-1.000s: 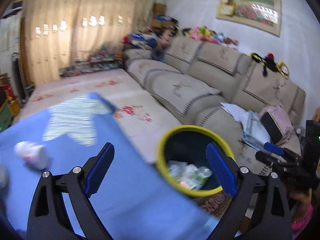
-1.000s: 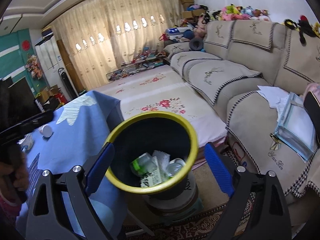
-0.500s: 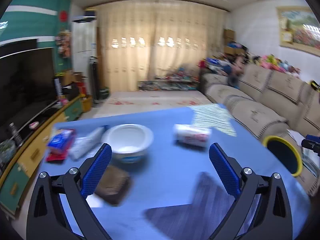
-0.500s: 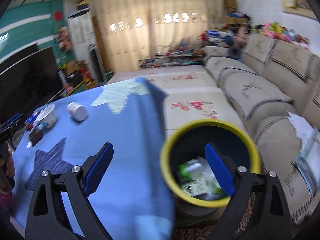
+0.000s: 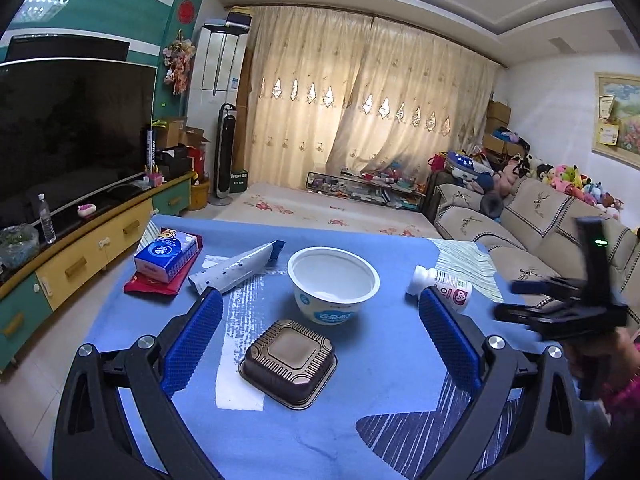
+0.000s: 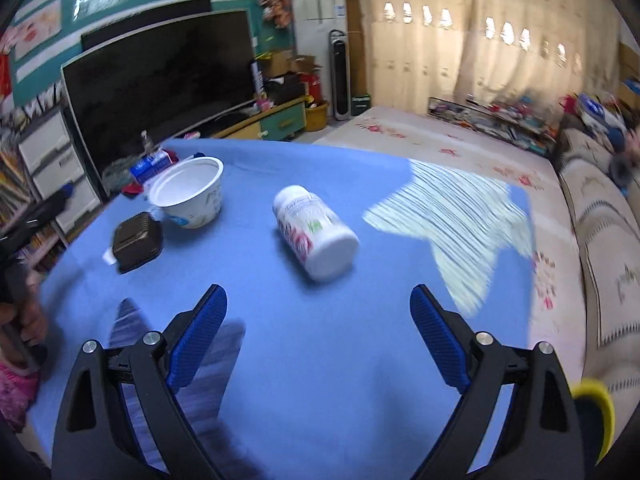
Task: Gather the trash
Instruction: 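Grasp the white supplement bottle with the right gripper, then carry the supplement bottle over the bin and open the right gripper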
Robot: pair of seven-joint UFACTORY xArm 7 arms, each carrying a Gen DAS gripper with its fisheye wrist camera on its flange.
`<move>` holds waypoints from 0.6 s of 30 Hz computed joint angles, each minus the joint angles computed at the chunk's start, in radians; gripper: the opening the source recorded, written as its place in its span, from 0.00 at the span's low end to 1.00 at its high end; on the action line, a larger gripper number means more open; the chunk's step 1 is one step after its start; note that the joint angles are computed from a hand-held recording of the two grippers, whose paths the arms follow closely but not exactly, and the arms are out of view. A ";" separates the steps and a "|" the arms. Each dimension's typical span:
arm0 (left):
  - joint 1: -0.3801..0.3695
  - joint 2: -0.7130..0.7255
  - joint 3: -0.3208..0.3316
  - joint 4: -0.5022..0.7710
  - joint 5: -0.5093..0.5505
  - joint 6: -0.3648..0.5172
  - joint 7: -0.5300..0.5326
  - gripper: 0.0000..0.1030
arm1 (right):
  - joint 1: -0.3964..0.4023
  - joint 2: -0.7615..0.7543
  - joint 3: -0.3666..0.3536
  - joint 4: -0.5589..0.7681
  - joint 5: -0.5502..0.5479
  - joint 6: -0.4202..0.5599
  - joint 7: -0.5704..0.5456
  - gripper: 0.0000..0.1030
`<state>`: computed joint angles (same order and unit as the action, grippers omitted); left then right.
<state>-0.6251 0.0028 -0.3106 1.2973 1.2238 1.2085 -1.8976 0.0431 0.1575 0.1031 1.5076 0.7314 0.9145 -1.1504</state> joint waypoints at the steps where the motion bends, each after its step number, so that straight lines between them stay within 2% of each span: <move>1: 0.002 0.000 0.002 -0.002 -0.004 -0.007 0.001 0.94 | 0.017 0.037 0.006 0.033 -0.032 -0.010 0.023 0.86; 3: 0.000 0.003 0.001 -0.002 -0.007 -0.007 0.000 0.94 | 0.034 0.106 0.013 0.108 -0.089 0.004 0.089 0.86; 7: -0.001 0.003 0.003 -0.004 -0.003 -0.012 -0.009 0.94 | 0.027 0.203 0.046 0.229 -0.114 0.067 0.152 0.85; 11: 0.003 -0.001 0.005 -0.009 -0.003 -0.027 -0.022 0.94 | 0.036 0.248 0.060 0.287 -0.168 0.111 0.217 0.67; 15: 0.008 -0.004 0.004 -0.014 -0.005 -0.038 -0.029 0.94 | 0.036 0.238 0.072 0.266 -0.182 0.103 0.225 0.46; 18: 0.006 0.001 0.002 -0.008 -0.003 -0.028 -0.025 0.94 | 0.032 0.208 0.069 0.225 -0.181 0.084 0.232 0.43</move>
